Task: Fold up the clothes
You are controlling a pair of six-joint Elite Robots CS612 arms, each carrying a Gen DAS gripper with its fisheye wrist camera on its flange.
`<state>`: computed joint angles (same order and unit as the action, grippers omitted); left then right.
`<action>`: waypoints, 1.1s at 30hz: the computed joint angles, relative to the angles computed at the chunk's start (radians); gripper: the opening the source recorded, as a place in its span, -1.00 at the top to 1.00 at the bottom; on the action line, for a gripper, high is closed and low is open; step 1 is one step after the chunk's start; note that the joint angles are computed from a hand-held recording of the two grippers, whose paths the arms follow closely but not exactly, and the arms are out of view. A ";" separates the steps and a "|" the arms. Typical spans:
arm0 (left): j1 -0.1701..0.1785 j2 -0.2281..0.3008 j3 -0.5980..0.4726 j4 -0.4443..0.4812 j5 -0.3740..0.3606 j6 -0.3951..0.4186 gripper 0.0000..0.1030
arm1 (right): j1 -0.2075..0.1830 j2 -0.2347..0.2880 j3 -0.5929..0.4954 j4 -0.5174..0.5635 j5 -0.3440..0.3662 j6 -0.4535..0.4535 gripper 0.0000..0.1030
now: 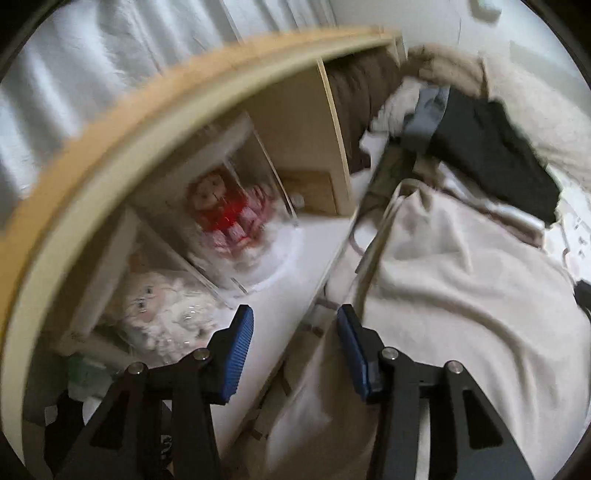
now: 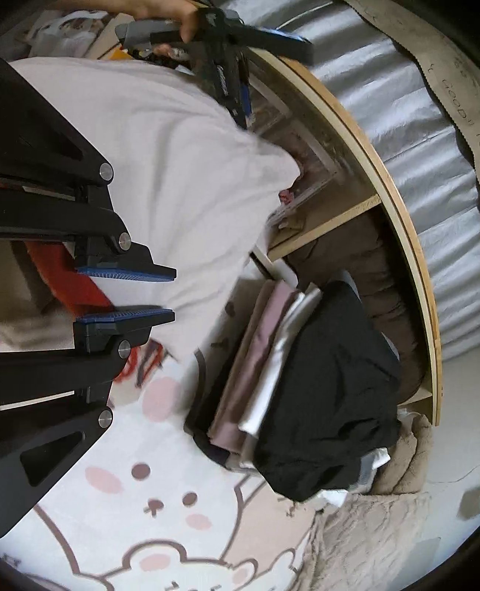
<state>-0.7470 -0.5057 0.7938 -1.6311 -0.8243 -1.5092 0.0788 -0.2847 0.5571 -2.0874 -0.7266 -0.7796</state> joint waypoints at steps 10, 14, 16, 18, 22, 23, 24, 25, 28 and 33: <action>-0.085 -0.034 0.132 -0.283 0.056 0.094 0.09 | -0.016 -0.247 0.412 0.069 0.186 -0.466 0.75; -0.074 -0.015 0.124 -0.282 0.010 0.086 0.07 | -0.031 -0.331 0.558 0.215 0.162 -0.786 0.75; -0.072 -0.017 0.136 -0.306 0.011 0.072 0.04 | -0.043 -0.363 0.626 0.259 0.120 -0.939 0.75; -0.073 -0.024 0.150 -0.330 0.018 0.055 0.04 | -0.057 -0.391 0.708 0.200 0.087 -1.019 0.74; -0.092 -0.031 0.148 -0.311 0.055 0.013 0.04 | -0.075 -0.416 0.760 0.205 -0.019 -1.090 0.72; -0.098 -0.034 0.149 -0.311 0.068 0.000 0.03 | -0.081 -0.422 0.768 0.198 -0.026 -1.086 0.72; -0.106 -0.035 0.147 -0.301 0.086 -0.016 -0.06 | -0.090 -0.430 0.781 0.176 -0.017 -1.078 0.72; -0.116 -0.034 0.137 -0.271 0.110 -0.041 -0.23 | -0.103 -0.439 0.796 0.143 0.008 -1.052 0.63; -0.149 -0.027 0.096 -0.172 0.185 -0.124 -0.68 | -0.134 -0.451 0.810 0.057 0.091 -0.924 -0.54; -0.203 -0.004 0.019 -0.068 0.302 -0.257 -1.00 | -0.183 -0.461 0.819 -0.101 0.217 -0.716 -0.67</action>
